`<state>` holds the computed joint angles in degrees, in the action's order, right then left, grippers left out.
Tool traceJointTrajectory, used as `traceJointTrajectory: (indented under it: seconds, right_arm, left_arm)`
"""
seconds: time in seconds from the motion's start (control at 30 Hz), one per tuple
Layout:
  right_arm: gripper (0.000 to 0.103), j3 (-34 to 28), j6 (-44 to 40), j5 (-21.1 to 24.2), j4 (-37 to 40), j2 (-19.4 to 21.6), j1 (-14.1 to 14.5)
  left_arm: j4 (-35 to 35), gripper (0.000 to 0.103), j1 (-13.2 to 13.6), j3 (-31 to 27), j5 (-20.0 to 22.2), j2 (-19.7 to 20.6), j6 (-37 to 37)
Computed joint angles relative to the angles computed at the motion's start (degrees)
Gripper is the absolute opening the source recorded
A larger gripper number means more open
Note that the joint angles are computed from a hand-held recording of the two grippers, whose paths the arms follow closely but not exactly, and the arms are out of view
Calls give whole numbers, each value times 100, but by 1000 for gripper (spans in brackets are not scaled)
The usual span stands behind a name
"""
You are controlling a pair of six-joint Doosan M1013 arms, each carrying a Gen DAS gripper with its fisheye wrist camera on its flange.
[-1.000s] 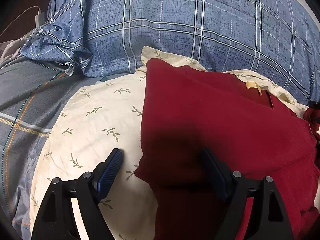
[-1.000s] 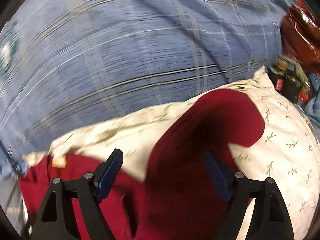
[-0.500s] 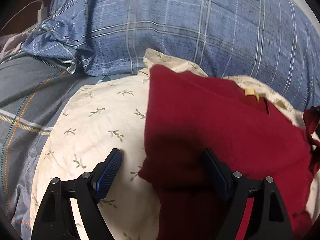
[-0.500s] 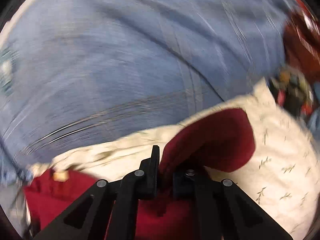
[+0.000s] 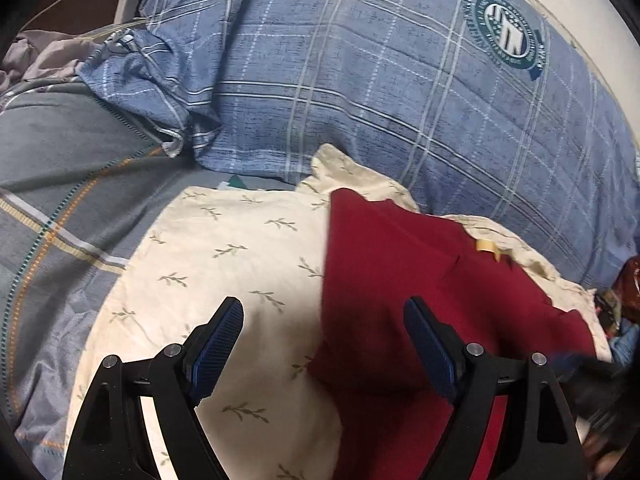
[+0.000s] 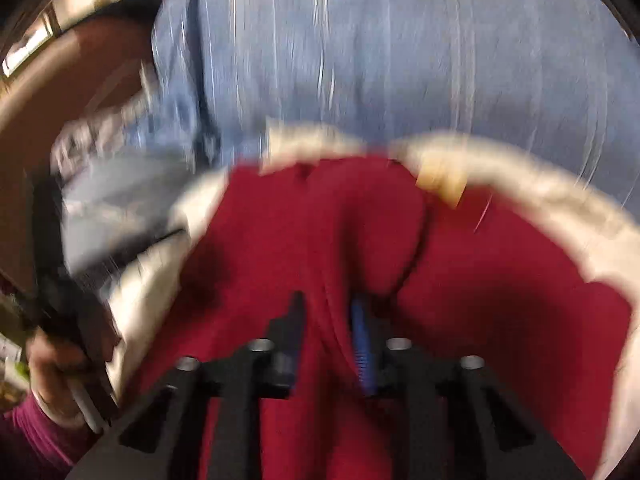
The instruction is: Fold small clothes
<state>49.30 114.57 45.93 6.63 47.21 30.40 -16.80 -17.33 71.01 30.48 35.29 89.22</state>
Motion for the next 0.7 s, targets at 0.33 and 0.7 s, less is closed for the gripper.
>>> traceJointTrajectory:
  seconds: [0.33,0.7]
  right_arm:
    - [68,1658,1410,-1199,-1128,-1070,18]
    - [72,2852,4277,-1456,-3119,-1748,-173]
  left_arm:
    - [-1627,83,59,-1,259,-13,1810]
    - [-348,56,-325,-1146,1166,622,957]
